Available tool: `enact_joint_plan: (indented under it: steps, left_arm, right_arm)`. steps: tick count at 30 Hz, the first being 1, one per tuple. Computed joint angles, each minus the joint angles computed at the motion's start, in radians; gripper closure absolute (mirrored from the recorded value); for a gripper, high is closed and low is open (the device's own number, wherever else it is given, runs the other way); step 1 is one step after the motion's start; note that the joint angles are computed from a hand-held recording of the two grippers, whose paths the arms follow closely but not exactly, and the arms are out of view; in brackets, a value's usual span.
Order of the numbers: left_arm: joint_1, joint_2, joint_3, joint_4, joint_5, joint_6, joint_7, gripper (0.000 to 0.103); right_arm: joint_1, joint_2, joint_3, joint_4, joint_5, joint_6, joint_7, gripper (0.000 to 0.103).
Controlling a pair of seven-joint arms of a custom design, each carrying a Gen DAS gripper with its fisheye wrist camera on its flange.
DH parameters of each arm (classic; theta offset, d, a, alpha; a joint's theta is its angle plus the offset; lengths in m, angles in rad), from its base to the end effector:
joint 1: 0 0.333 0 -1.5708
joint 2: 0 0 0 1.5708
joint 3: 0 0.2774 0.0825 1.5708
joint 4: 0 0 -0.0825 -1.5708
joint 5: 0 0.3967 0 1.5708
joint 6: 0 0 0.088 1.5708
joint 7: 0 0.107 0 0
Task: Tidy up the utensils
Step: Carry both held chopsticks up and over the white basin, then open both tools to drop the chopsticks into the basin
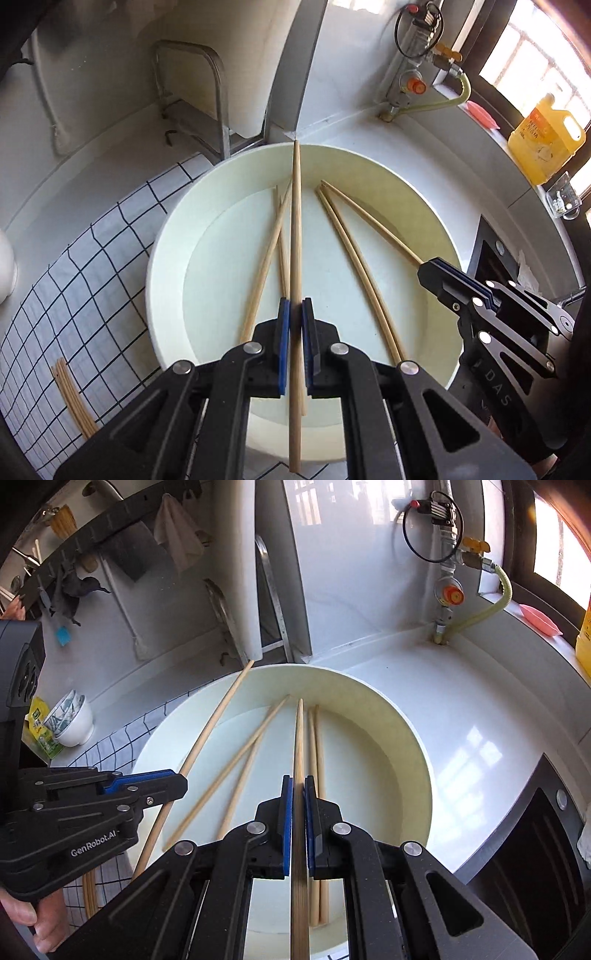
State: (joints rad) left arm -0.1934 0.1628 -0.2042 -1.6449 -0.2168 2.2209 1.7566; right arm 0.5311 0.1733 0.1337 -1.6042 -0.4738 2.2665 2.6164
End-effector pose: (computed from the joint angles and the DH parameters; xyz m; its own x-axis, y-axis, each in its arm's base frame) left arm 0.6038 -0.2525 0.5208 -0.4869 -0.8576 0.1657 -0.8202 0.3837 -0.4242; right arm 0.5324 0.3946 0.5417 -0.1267 -0.9820 -0.1399 -0.7981 0.1846 -0.5735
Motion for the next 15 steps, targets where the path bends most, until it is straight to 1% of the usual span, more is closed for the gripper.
enact_joint_plan:
  steps: [9,14,15]
  left_arm:
    - [-0.037,0.142,0.004,0.135,0.095,-0.072,-0.043,0.096]
    - [-0.039,0.175,0.012,0.177,0.116,-0.101,-0.062,0.095]
    - [-0.040,0.176,0.013,0.179,0.118,-0.100,-0.071,0.091]
  right_arm:
    - [-0.028,0.026,-0.006,-0.029,0.073,0.029,-0.028,0.097]
    - [-0.034,0.040,-0.006,-0.028,0.112,0.032,-0.056,0.096]
    - [-0.033,0.042,-0.006,-0.023,0.117,0.023,-0.060,0.096]
